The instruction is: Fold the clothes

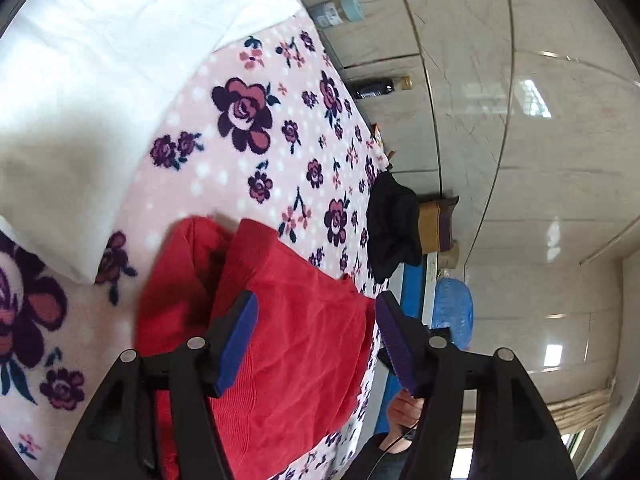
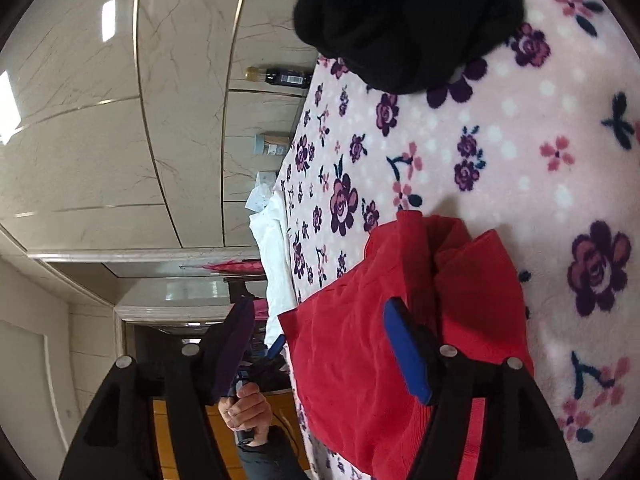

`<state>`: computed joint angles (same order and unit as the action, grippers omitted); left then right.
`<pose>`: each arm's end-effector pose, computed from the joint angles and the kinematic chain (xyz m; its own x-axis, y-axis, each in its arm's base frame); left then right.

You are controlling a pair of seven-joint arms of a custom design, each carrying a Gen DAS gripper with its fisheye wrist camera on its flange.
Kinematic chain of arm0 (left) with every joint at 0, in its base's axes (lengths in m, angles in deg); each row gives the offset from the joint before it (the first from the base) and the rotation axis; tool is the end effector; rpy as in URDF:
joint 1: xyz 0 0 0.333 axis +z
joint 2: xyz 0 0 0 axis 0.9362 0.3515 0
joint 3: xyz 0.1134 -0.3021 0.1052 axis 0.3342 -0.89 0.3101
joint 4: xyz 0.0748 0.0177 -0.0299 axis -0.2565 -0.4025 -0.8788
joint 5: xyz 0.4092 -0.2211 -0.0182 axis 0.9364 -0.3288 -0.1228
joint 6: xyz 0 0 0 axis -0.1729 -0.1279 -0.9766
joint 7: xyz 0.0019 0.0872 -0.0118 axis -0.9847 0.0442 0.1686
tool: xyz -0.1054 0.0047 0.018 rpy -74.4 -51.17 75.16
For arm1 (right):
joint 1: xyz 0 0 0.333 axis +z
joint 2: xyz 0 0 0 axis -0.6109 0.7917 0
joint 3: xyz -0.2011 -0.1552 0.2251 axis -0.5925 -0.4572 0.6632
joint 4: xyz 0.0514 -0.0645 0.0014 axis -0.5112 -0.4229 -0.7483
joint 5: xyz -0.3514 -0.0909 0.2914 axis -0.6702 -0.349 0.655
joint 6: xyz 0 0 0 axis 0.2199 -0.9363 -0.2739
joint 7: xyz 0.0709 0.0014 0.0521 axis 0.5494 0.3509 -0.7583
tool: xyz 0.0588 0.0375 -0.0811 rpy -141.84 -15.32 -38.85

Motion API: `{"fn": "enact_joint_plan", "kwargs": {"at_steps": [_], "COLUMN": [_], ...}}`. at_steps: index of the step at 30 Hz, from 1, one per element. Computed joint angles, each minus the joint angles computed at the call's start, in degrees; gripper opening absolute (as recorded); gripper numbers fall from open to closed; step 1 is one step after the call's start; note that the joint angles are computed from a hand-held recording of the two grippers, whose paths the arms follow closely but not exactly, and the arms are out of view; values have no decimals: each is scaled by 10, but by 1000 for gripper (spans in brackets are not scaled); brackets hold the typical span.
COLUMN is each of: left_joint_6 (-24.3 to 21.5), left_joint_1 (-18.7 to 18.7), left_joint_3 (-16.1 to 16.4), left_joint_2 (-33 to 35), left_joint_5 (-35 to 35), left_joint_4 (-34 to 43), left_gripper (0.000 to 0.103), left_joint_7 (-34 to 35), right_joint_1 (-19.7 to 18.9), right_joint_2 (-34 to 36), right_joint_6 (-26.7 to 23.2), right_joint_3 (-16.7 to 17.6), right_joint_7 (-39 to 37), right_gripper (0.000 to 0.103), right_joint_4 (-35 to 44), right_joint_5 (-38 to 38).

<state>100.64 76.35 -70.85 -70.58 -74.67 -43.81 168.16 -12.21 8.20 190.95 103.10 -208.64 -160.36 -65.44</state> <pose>0.6241 -0.0575 0.5918 -0.1232 -0.4939 0.8608 -0.9808 0.1925 -0.0300 0.3199 0.2963 0.5797 -0.2852 -0.2260 -0.9314 -0.5555 0.8309 -0.0315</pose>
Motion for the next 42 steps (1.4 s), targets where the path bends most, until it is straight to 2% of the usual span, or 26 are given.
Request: {"fn": "enact_joint_plan", "kwargs": {"at_steps": [3,4,6,8,9,10,11,12,14,15,17,22,24,25,26,28,30,31,32,34,36,37,39,40,42], "left_joint_6": [-15,-11,3,36,54,70,86,99,117,124,133,123,144,139,134,116,79,62,57,65,77,77,88,95,75], "left_joint_1": [-2,-5,-13,-22,-26,-29,-29,-28,-24,-21,-18,-32,-38,-36,-35,-31,-27,-25,-24,-25,-28,-30,-27,-25,-29], "left_joint_3": [0,-1,-3,-5,-6,-5,-3,0,9,12,17,8,1,6,12,24,38,43,44,39,41,43,43,42,53], "left_joint_2": [-17,-26,-42,-52,-57,-59,-57,-56,-53,-54,-59,-65,-70,-79,-87,-109,-145,-165,-183,-211,-225,-227,-237,-243,-242], "left_joint_5": [11,12,19,38,47,56,63,64,53,37,3,-10,35,29,24,17,24,37,59,105,122,128,148,161,156], "left_joint_4": [-10,-21,-40,-56,-64,-70,-73,-75,-76,-77,-84,-92,-99,-108,-117,-136,-159,-176,-193,-225,-243,-242,-244,-246,-246], "left_gripper": [70,70,70,69,68,62,57,57,57,56,57,64,59,55,56,59,73,84,88,87,87,85,83,83,83], "left_joint_7": [40,53,77,92,99,101,97,96,99,99,103,123,112,122,132,159,202,220,234,253,277,281,276,271,277], "right_joint_1": [22,28,47,104,122,130,120,106,66,54,40,22,24,28,30,22,38,51,69,96,111,115,118,116,110], "right_joint_2": [3,9,40,92,107,111,104,94,54,36,23,69,83,78,72,59,61,66,75,99,121,120,95,91,96], "right_joint_6": [-51,-69,-86,-69,-69,-78,-109,-144,-225,-256,-280,-321,-365,-353,-348,-399,-419,-424,-434,-465,-507,-504,-477,-499,-551], "right_joint_3": [-10,-9,-15,-59,-75,-82,-77,-66,-34,-23,-10,7,1,-5,-6,22,41,46,47,51,51,48,46,50,70], "right_joint_7": [-49,-62,-92,-140,-157,-168,-169,-166,-142,-134,-134,-187,-170,-163,-157,-155,-173,-187,-204,-229,-240,-238,-215,-204,-189], "right_gripper": [77,84,86,85,81,65,47,39,4,3,4,4,3,1,1,4,4,4,4,4,4,0,0,0,1], "right_joint_4": [33,46,74,93,96,94,89,84,70,65,69,135,142,130,122,146,172,184,195,214,224,212,183,189,218], "right_joint_5": [-26,-31,-35,-14,-1,10,16,19,8,2,-16,-71,-49,-39,-35,-69,-91,-94,-87,-72,-58,-52,-47,-48,-71]}}
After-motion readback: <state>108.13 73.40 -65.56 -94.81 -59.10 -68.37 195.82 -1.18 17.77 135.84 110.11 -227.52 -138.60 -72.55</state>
